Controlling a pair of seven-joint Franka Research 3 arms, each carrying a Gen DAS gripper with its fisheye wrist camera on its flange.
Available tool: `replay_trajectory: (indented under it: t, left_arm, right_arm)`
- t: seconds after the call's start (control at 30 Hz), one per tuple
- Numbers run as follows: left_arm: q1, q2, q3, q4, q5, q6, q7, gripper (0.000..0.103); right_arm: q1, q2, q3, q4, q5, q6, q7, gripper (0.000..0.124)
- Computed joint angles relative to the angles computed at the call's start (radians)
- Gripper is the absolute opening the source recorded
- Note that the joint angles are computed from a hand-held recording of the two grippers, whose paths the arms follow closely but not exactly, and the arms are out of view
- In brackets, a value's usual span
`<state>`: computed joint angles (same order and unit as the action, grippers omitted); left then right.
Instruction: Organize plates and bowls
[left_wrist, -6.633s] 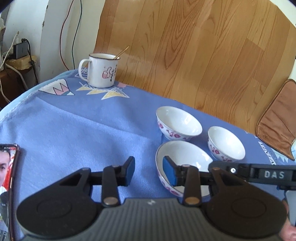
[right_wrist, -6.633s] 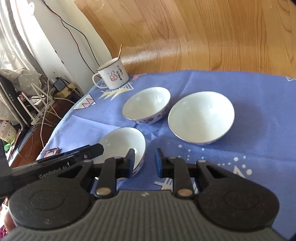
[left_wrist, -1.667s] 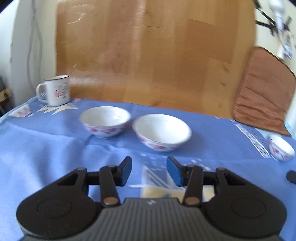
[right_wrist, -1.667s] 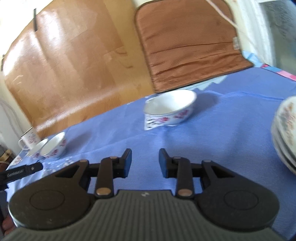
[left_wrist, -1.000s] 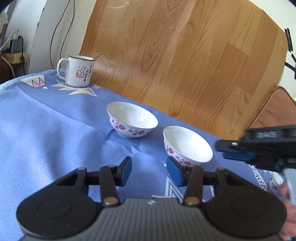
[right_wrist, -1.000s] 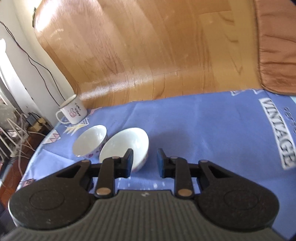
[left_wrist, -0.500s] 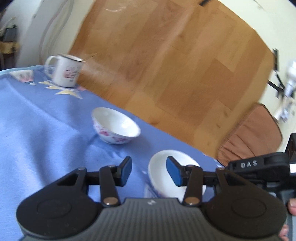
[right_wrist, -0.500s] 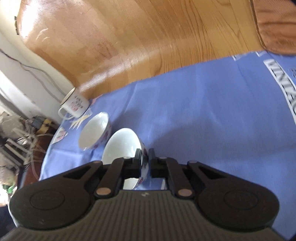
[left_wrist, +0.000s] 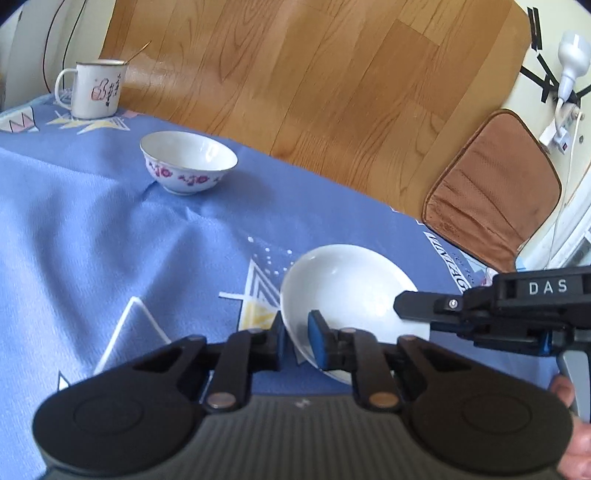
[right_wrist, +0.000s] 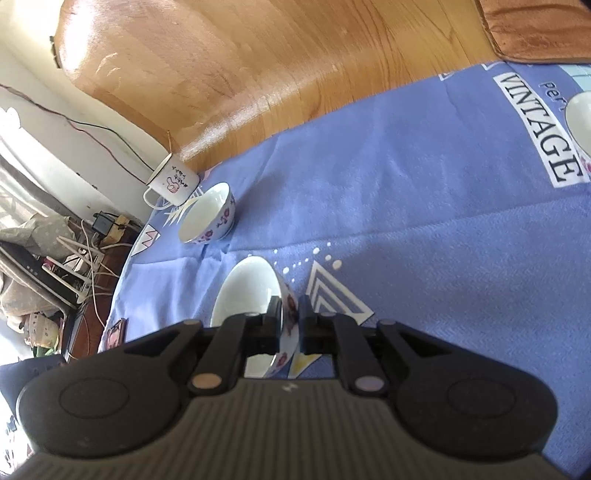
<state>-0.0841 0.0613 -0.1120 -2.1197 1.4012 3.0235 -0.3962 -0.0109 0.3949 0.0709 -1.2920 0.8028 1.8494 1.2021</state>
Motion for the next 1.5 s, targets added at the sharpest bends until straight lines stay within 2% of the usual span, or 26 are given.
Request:
replay_trajectory:
  t: [0.1, 0.23, 0.37, 0.47, 0.5, 0.67, 0.77, 0.87, 0.97, 1.1, 1.2, 1.33, 1.5]
  left_arm:
    - [-0.003, -0.002, -0.004, -0.003, -0.037, -0.012, 0.029, 0.013]
    - [-0.012, -0.008, -0.012, -0.005, -0.087, -0.045, 0.079, 0.013]
    - [-0.022, -0.009, -0.018, -0.002, -0.124, -0.078, 0.114, 0.013]
    - [-0.03, -0.01, -0.022, 0.004, -0.145, -0.1, 0.139, 0.013]
    - [-0.032, -0.011, -0.024, 0.006, -0.154, -0.109, 0.15, 0.013]
    - [-0.043, 0.011, -0.03, 0.051, -0.222, -0.107, 0.247, 0.013]
    - [-0.07, 0.071, -0.034, 0.152, -0.252, -0.135, 0.353, 0.013]
    - [-0.108, 0.159, -0.024, 0.28, -0.27, -0.128, 0.441, 0.013]
    - [-0.13, 0.288, -0.045, 0.451, -0.388, -0.123, 0.625, 0.013]
    - [-0.132, 0.461, -0.12, 0.677, -0.584, -0.171, 0.886, 0.013]
    - [-0.161, 0.576, -0.143, 0.844, -0.678, -0.23, 1.014, 0.013]
    - [-0.216, 0.69, -0.13, 1.023, -0.761, -0.323, 1.124, 0.014]
    - [-0.259, 0.743, -0.09, 1.111, -0.846, -0.384, 1.192, 0.015]
  right_arm:
    - [-0.001, -0.04, -0.002, -0.065, 0.011, 0.057, -0.062, 0.015]
    - [0.006, -0.117, -0.01, -0.186, 0.042, 0.174, -0.188, 0.024]
    - [0.018, -0.137, -0.019, -0.225, 0.059, 0.211, -0.261, 0.024]
    - [0.019, -0.121, -0.022, -0.211, 0.062, 0.181, -0.263, 0.016]
    - [0.019, -0.123, -0.022, -0.216, 0.065, 0.179, -0.268, 0.008]
    - [0.02, -0.172, -0.027, -0.289, 0.116, 0.267, -0.333, 0.007]
    - [0.021, -0.203, -0.036, -0.331, 0.163, 0.363, -0.393, 0.007]
    - [0.023, -0.22, -0.046, -0.36, 0.202, 0.491, -0.449, 0.008]
    - [0.016, -0.208, -0.059, -0.358, 0.221, 0.604, -0.452, 0.008]
    - [-0.007, -0.176, -0.07, -0.337, 0.207, 0.706, -0.416, 0.008]
    - [-0.028, -0.147, -0.068, -0.318, 0.191, 0.756, -0.385, 0.008]
    - [-0.055, -0.097, -0.058, -0.276, 0.161, 0.781, -0.329, 0.008]
    - [-0.074, -0.075, -0.04, -0.269, 0.129, 0.793, -0.285, 0.011]
